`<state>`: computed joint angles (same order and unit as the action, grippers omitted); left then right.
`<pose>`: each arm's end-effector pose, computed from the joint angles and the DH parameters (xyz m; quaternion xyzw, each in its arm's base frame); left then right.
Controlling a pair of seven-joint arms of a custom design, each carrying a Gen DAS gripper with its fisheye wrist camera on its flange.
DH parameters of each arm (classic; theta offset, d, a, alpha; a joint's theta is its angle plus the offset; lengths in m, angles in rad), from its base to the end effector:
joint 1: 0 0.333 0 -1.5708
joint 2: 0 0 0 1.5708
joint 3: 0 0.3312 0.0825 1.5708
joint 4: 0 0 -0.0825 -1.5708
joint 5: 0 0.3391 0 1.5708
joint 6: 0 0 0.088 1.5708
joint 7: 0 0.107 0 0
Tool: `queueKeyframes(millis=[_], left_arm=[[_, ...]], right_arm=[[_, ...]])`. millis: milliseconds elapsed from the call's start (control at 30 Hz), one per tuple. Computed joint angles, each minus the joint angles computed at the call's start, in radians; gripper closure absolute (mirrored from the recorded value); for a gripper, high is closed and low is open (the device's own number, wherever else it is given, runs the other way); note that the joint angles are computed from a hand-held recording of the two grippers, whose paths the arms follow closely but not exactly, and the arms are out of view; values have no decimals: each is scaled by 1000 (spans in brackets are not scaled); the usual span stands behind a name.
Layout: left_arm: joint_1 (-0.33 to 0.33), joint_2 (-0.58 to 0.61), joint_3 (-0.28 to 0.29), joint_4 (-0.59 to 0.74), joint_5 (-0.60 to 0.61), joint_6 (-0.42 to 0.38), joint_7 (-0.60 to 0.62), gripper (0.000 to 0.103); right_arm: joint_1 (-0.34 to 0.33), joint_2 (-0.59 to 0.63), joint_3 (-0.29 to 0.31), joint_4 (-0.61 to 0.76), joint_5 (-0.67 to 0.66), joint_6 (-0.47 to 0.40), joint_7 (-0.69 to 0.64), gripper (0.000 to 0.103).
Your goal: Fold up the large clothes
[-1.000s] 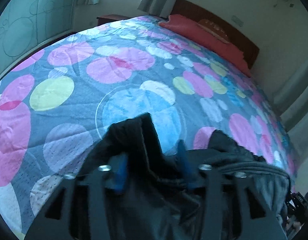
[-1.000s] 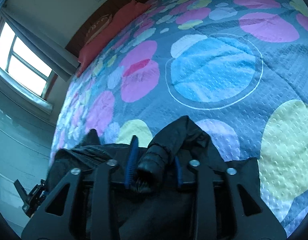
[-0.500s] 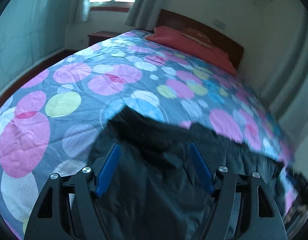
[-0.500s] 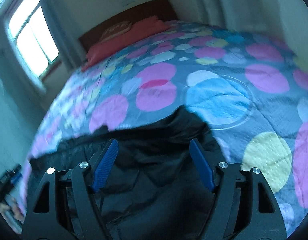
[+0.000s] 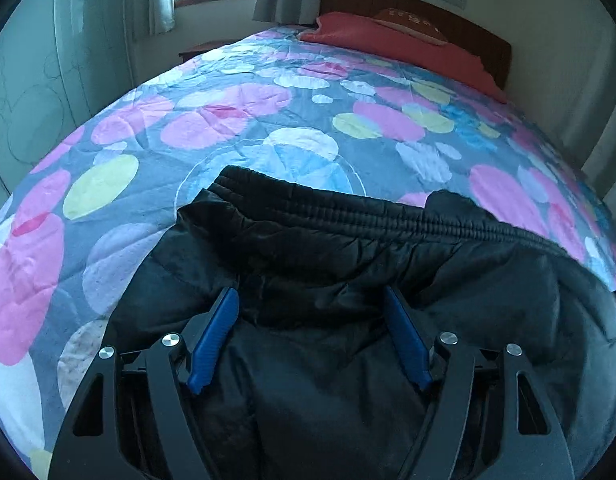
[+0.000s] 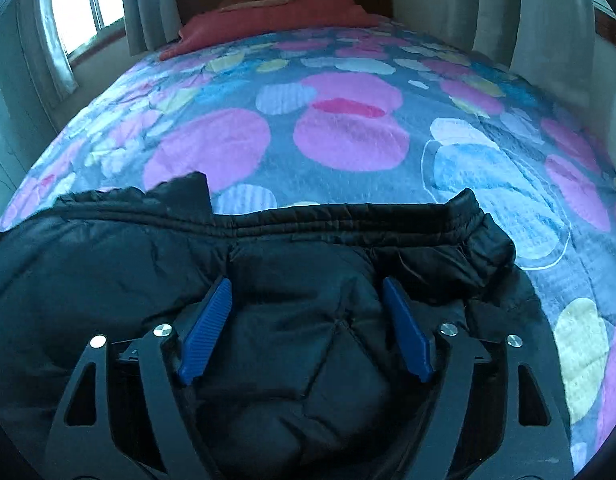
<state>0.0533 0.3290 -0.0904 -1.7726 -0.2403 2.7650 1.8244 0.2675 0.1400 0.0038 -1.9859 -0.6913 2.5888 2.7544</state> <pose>0.6538 -0.0064 0.4886 -0.6382 0.6930 -0.2731 0.1946 0.5593 0.1679 0.4808 -0.5230 0.7891 -0.2512 0.2017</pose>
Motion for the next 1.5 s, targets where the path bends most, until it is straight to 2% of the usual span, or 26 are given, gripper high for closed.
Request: queueKeyframes(millis=[200,333,400,433,567,633,700,733,800,867,933,1033,1067,1100,1167,1233,1333,1500], left_arm=[[-24,13,13,-35,25,78,-20,27],[-41,10,34,-11,74,32,-52,27],[-38,-13,38,-15,87,1,-65,27],[-19,-39,19,-35,59,0,-44,27],[47,-157,-52,-173,-107,110,147,27],[36,-199,-31,-248,-103,201,174,27],[27,-205,0,-276,-78,226,138,27],[21,-195,24,-273,-46,205,95,27],[34,-167,30,-253,-47,152,76,27],[39,-146,27,-254,-39,169,88,27],[32,-137,32,-257,-20,178,76,27],[5,-155,70,-254,62,149,-6,28],[9,-174,66,-260,63,142,-20,28],[23,-192,49,-274,31,149,-1,28],[50,-241,-4,-303,-96,185,105,28],[49,-271,-46,-302,-245,186,248,28],[6,-271,-58,-264,-310,136,317,28],[-67,-214,-60,-222,-218,142,245,28]], right_arm=[[5,14,-10,-8,-48,21,57,24],[9,7,-6,3,-45,-4,47,24],[1,-44,-4,-40,-39,29,53,24],[-1,-80,-5,-71,-67,42,86,24],[-26,-231,27,-192,-201,-20,223,24],[-51,-285,41,-257,-202,-28,233,24],[-73,-308,49,-303,-182,-24,229,24],[-82,-310,47,-326,-158,-14,220,24],[-105,-298,35,-373,-134,72,227,24],[-130,-285,46,-383,-166,105,268,22],[-127,-263,59,-355,-151,60,246,20],[-113,-268,62,-331,-103,5,201,21],[-109,-280,75,-319,-115,-38,219,27],[-104,-298,97,-305,-158,-82,262,29],[-91,-308,125,-271,-229,-112,317,29],[-69,-283,131,-220,-253,-85,309,29],[-31,-194,126,-110,-244,-21,234,29],[35,-22,96,68,-194,4,110,29]])
